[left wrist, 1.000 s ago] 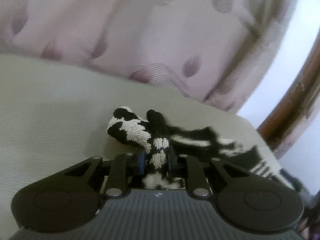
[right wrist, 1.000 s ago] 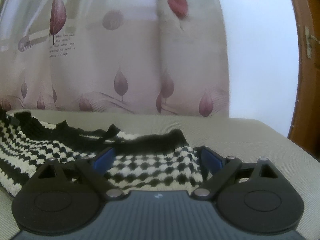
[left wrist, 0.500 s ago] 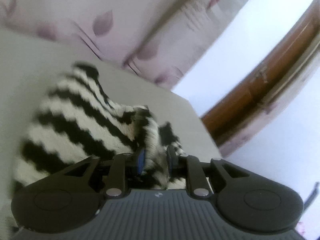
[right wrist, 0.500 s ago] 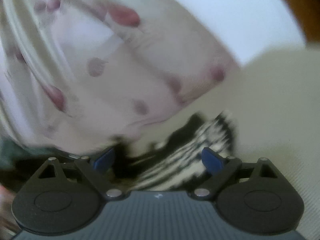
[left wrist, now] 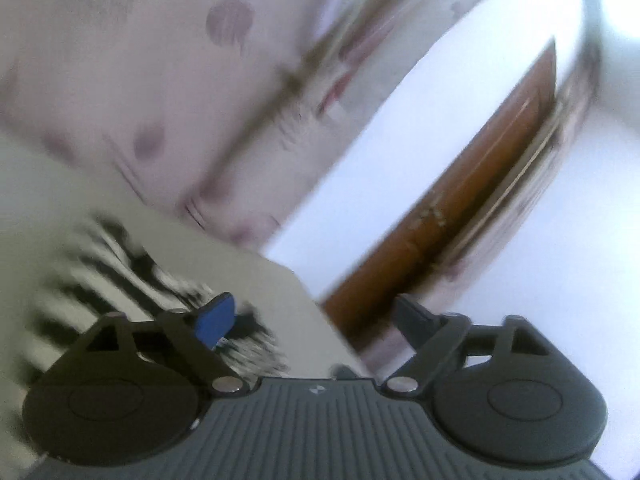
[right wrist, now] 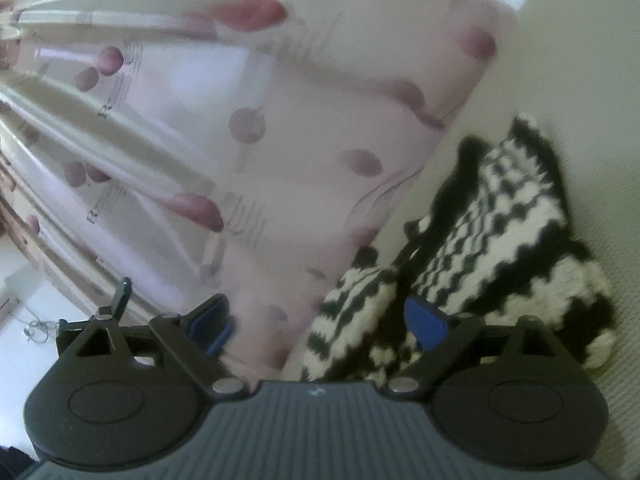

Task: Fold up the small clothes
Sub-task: 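Lift the held edge with the left gripper, fold it over, and open, then grasp the folded cardigan end with the right gripper and lift it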

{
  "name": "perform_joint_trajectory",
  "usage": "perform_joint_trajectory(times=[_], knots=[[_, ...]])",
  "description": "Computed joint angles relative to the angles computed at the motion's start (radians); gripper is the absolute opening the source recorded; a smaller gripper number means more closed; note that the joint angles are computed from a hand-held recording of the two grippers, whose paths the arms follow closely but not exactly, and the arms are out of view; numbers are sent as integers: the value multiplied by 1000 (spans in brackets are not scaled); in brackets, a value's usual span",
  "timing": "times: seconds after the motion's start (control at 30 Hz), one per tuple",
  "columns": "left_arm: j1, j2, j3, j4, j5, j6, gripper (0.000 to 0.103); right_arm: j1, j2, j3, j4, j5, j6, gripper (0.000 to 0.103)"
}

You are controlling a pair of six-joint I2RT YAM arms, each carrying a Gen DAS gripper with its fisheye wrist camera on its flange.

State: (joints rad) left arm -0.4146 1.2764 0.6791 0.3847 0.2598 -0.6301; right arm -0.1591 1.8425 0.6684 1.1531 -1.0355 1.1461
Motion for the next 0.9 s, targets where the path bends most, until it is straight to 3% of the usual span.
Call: perform_joint_trajectory(times=[0.1, 0.17, 0.2, 0.3, 0.43, 0.6, 0.63, 0.67, 0.73, 0.8, 0.9], knots=[[12, -27, -33, -76, -113, 157, 86, 38, -34, 32, -140, 2, -62, 96], [36, -5, -82, -59, -96, 193, 80, 69, -43, 61, -241, 22, -141, 96], [53, 0, -124, -21, -65, 192, 79, 83, -50, 80, -308, 40, -190, 96], [87, 74, -279, 251, 13, 119, 79, 131, -40, 156, -474, 94, -299, 95], [93, 232, -375, 553, 46, 65, 79, 180, -21, 222, -600, 153, -362, 80], [110, 274, -379, 629, 79, 64, 84, 227, -14, 274, -702, 225, -411, 79], [103, 271, -383, 632, 67, 70, 87, 239, -23, 274, -709, 241, -426, 75], [95, 263, -394, 641, 57, 70, 89, 251, -34, 280, -734, 261, -455, 48], [86, 261, -408, 661, 35, 69, 95, 283, -46, 318, -850, 331, -553, 20], [78, 246, -422, 665, -6, 48, 102, 295, -32, 321, -831, 351, -553, 17], [84, 226, -476, 722, -63, -11, 103, 276, -39, 335, -826, 347, -593, 16]])
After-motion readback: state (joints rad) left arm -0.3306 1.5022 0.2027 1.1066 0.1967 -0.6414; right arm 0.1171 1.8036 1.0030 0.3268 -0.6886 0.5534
